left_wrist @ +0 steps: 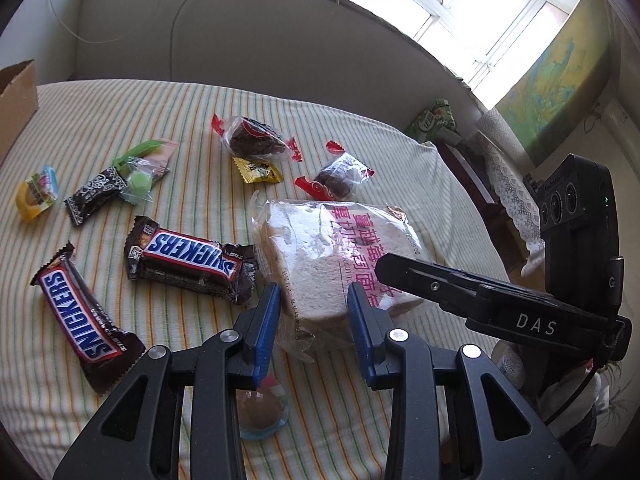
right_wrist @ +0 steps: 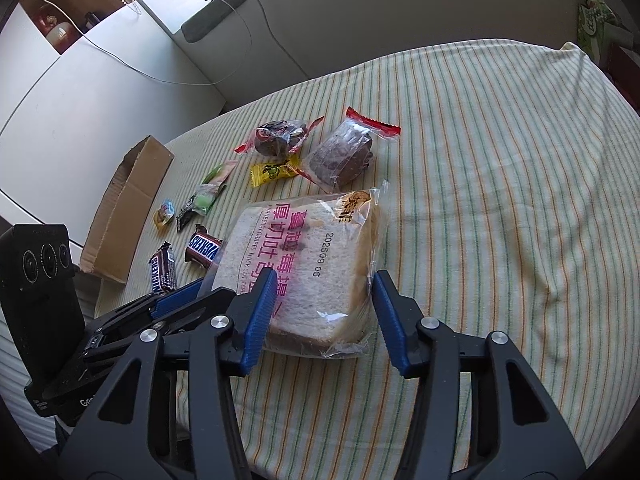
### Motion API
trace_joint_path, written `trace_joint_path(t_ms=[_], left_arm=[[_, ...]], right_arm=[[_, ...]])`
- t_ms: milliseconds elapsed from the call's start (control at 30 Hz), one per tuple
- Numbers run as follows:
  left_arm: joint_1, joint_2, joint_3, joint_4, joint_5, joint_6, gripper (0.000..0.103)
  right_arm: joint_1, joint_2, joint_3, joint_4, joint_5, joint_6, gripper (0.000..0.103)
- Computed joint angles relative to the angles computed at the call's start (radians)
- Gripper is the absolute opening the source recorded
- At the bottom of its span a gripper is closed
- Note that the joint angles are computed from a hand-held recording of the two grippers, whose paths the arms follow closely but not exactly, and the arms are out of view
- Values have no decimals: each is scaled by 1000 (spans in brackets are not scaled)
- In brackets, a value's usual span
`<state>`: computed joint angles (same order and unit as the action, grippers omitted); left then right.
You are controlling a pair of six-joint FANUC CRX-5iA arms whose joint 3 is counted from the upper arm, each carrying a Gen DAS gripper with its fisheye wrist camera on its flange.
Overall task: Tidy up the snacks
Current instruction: 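Carry the bread loaf with the right tool into the cardboard box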
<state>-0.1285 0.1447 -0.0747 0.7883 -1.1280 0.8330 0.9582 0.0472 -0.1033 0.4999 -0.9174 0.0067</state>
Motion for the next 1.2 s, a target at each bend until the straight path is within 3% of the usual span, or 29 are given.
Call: trace_joint_path(t_ms=[233,667,933,1200], left_arm=[[35,-37,-30,29,22,-25,32],[147,-108,-77,97,73,-81,32],[235,-132,-87,125,107,-104,32],[330,-137,-90,143,151,-116,32]], right_arm=[[6,29,54,6,-9,48,51],[19,167,279,2,-30,203,51],[22,313,508,-35,-60,357,51],[20,530,866,-117,-138,550,51]])
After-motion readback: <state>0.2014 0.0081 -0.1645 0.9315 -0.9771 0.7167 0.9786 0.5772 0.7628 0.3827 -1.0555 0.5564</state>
